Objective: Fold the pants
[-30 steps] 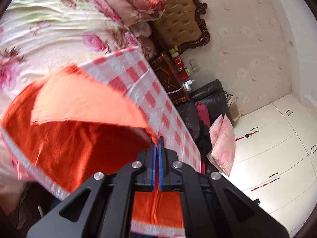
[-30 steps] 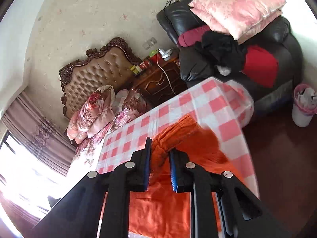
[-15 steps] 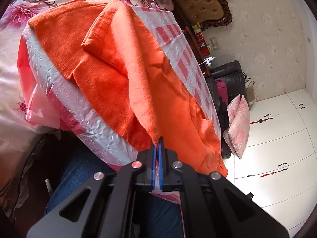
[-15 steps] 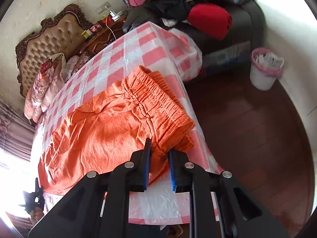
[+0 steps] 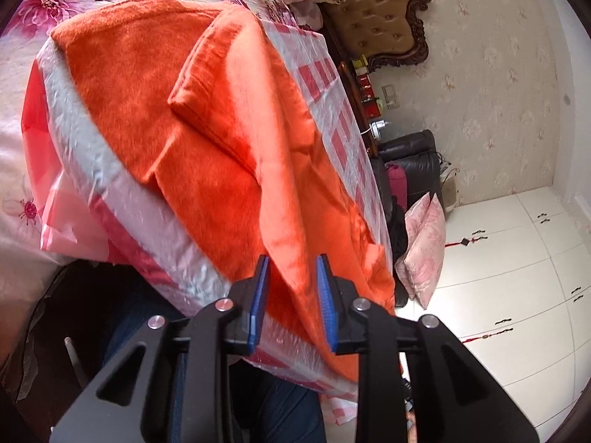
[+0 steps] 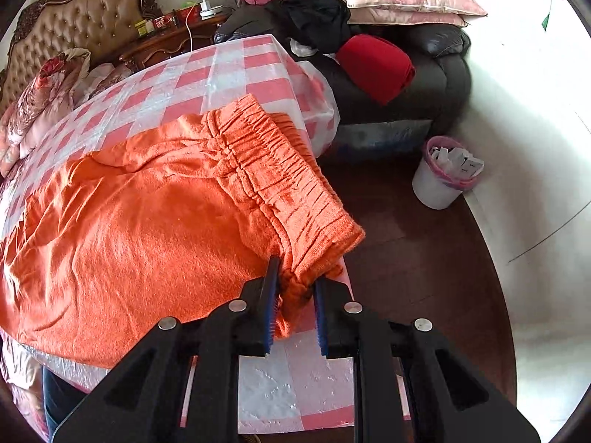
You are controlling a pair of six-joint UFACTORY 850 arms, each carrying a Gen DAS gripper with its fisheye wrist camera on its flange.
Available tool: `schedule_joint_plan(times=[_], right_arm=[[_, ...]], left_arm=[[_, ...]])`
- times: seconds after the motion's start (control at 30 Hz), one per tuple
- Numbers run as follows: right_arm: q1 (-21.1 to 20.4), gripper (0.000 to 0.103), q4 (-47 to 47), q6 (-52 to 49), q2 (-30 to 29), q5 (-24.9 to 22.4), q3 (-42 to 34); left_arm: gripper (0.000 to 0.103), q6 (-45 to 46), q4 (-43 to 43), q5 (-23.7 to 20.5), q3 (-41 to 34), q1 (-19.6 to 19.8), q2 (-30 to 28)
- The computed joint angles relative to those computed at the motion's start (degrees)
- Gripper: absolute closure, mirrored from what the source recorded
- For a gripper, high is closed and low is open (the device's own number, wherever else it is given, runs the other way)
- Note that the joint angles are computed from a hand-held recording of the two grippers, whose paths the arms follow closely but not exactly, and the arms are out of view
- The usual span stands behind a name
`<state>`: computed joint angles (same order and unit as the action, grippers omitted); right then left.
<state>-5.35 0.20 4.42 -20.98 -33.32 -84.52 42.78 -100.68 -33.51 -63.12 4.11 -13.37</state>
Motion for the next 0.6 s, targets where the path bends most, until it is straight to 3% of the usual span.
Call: schedule_joint_plan(times=[0.13, 0.5, 0.6], right_arm=[[0.30, 0.087, -0.35, 0.98, -0.19, 0.23, -0.06], [0.01, 0.086, 2.01, -0.18, 0.00, 0.45, 0.34], [-0.13, 0.086, 2.44, -0.44, 0.04, 0.38, 0.35]], left_arm=[[0.073, 1.20, -4.14, -2.75, -1.26, 1.23, -1.85], [0.064, 6.14, -17.22, -3.02, -3.44, 4.55, -2.96], [0.064, 0.72, -12.57, -0.24, -4.26, 4.72, -2.81]])
